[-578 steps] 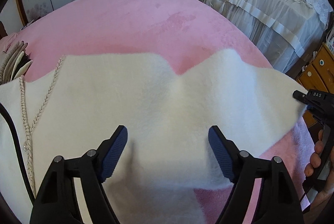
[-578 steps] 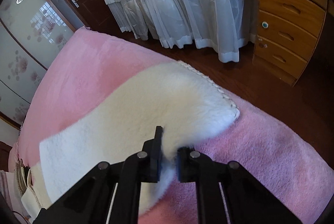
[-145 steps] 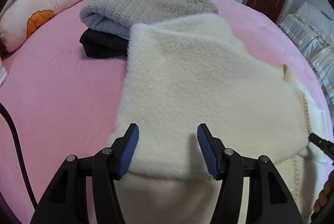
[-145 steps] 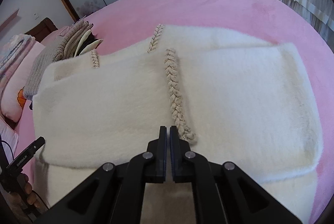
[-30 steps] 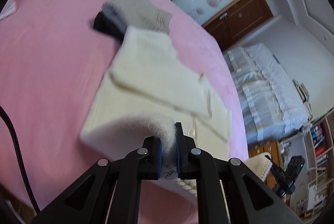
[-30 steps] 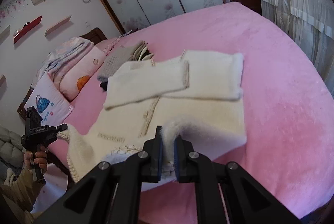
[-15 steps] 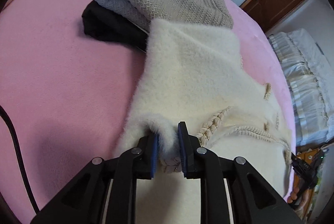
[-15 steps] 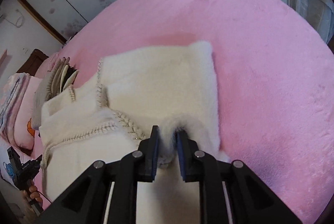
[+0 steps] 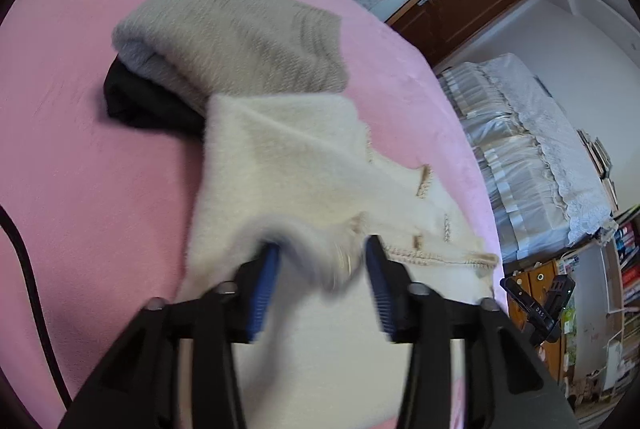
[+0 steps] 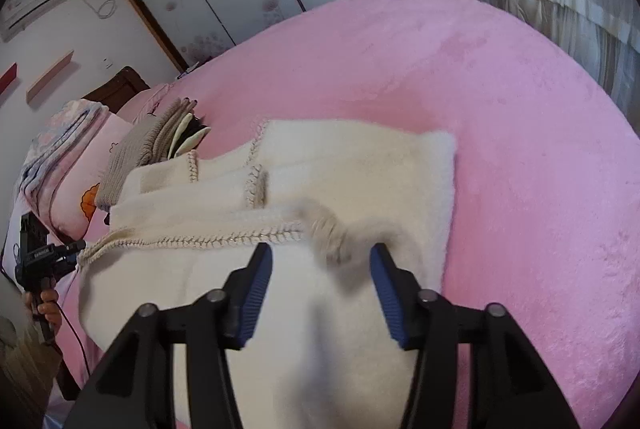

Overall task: Fold large clothes
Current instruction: 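Lift the hem with both tools and fold it up toward the collar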

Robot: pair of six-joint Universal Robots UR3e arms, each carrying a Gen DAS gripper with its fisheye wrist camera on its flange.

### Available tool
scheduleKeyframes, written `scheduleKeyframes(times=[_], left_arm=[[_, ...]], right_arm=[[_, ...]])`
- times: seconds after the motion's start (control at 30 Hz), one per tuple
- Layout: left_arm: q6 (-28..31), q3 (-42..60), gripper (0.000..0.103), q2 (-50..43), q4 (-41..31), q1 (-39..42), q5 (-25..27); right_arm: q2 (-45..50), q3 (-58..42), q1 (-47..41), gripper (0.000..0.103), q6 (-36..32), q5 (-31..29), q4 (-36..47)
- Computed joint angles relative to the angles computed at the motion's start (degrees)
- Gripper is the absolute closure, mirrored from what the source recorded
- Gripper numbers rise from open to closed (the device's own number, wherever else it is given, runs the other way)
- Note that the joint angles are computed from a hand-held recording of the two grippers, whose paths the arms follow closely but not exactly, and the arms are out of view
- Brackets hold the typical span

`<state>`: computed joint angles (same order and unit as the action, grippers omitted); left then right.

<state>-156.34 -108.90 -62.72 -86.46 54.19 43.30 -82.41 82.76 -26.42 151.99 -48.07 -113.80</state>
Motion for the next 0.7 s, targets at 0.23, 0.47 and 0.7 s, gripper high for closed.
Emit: scheduleKeyframes(times=[0.23, 0.47, 0.7], left_arm=[[2.08, 0.01, 0.028, 1.02, 13.03, -6.53, 8.19], [5.6, -0.67, 0.028, -8.37, 20.72, -10.99, 17.63], [7.66, -2.45, 0.063, -14.68, 23.16, -7.71, 15.18]], right_arm=[[1.64, 2.9, 9.43, 0.036, -2.37, -18.74, -17.59], [11.98, -6.83, 11.39, 0.037, -1.05, -20.86, -15.07], [19.46, -18.55, 10.14, 0.057, -1.66, -16.51, -3.59]])
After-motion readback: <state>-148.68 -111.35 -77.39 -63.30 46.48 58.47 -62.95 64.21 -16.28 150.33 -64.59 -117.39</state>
